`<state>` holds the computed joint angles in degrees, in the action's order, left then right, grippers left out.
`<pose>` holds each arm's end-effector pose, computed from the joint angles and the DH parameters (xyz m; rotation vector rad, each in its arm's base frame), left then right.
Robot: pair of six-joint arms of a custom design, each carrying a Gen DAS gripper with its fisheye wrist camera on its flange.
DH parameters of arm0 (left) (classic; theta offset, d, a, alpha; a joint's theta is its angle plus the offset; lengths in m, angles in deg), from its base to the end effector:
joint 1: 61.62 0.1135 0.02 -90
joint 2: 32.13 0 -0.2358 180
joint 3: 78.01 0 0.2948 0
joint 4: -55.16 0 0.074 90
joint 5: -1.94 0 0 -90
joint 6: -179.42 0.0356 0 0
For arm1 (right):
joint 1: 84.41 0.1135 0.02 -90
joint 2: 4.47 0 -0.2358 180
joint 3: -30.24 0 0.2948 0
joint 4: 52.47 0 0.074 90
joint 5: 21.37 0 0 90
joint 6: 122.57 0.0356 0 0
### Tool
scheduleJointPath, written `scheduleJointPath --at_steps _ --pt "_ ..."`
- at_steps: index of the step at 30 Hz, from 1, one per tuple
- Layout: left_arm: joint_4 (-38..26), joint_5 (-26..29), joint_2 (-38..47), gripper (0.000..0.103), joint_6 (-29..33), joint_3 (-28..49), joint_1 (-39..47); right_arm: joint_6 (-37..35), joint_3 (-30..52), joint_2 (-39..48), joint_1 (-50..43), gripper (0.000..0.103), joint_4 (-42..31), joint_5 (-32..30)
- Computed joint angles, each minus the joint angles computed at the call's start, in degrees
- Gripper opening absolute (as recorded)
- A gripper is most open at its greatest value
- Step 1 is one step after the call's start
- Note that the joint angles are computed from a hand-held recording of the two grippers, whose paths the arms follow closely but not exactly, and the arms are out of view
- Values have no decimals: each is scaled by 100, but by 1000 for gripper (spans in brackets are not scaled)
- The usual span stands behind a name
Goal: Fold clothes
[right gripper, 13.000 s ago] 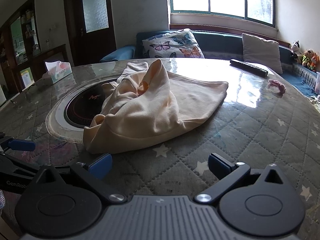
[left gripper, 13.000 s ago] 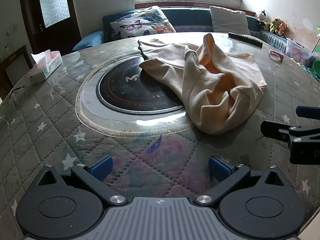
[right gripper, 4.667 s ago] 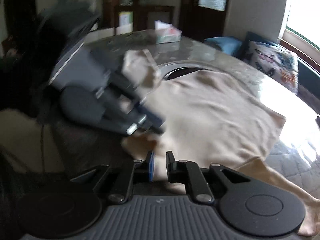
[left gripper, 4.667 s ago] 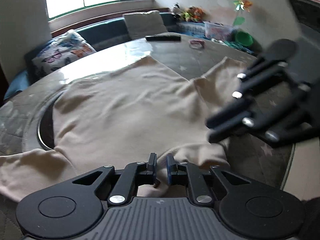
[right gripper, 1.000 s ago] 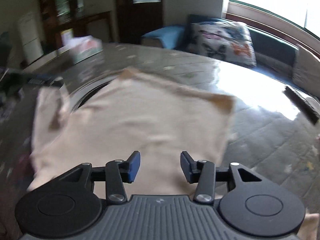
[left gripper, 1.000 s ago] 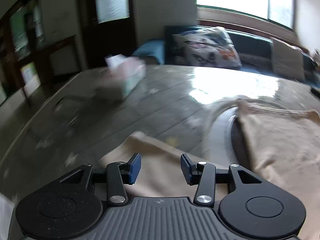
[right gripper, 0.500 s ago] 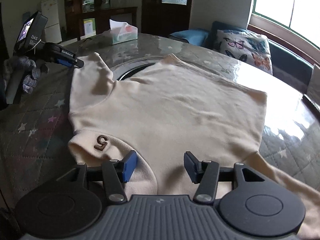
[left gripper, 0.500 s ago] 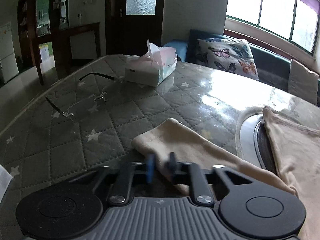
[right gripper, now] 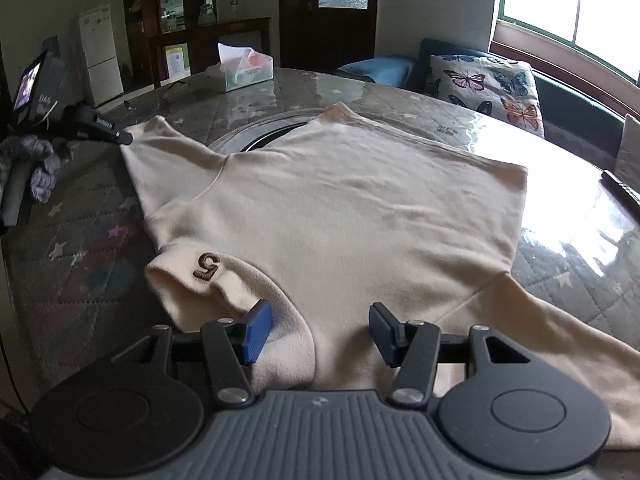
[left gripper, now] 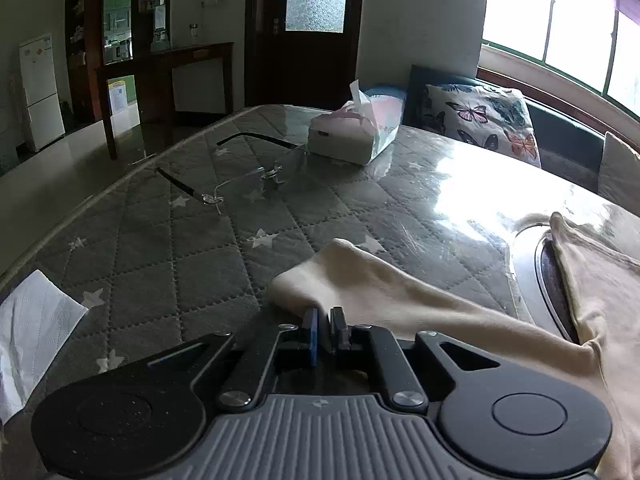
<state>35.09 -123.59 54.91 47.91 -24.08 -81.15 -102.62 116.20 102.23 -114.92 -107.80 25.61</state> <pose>0.3052 -0.0863 0.1055 -0.6732 2.1912 0.2438 0.3462 -0.1758 0.1379 -0.9166 2.2100 0.3773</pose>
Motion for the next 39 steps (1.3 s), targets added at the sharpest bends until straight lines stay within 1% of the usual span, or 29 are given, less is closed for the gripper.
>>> scheduleJointPath --at_steps 2,5,6,8,9,11,13,16,19,24,25,26,31,35,39 --pt "-67 -122 -17 9 19 14 -63 -83 -11 -45 -72 55 -83 -81" --pt "-327 -144 -173 13 -80 30 -153 -232 -216 -147 -149 55 65 -6" --pt "-376 -146 -287 15 -53 17 -239 -347 -245 -146 -193 55 31 -7" --pt "-435 -211 -412 25 55 36 -456 -453 -225 -161 -295 55 -106 -107" --pt "-444 -212 -444 31 144 77 -596 -488 -144 -144 -368 55 -241 -189" --pt "-321 -87 -432 33 441 169 -860 -406 69 -48 -506 55 -441 -339" --pt "-137 64 -252 33 727 353 -1120 -144 313 95 -665 55 -448 -475" --pt "102 467 212 33 951 768 -1425 643 690 413 -855 54 -58 -508" --pt "225 823 802 33 1167 1295 -1678 1388 1159 863 -1005 54 300 -403" --pt "338 1263 1666 34 1569 2112 -2068 2177 1699 1482 -1219 53 955 -89" --pt "325 1308 1800 37 1644 2247 -2136 2265 1812 1591 -1259 53 1001 -50" --pt "334 1335 1926 38 1711 2346 -2216 2375 1940 1722 -1315 53 1069 -3" --pt "199 1436 2452 38 2012 2805 -2507 2809 2402 2177 -1503 52 1367 203" --pt "87 1378 2593 39 2143 2983 -2603 3147 2815 2495 -1618 52 1597 357" --pt "51 1329 2582 40 2200 3086 -2632 3792 3324 2866 -1693 52 1699 504"
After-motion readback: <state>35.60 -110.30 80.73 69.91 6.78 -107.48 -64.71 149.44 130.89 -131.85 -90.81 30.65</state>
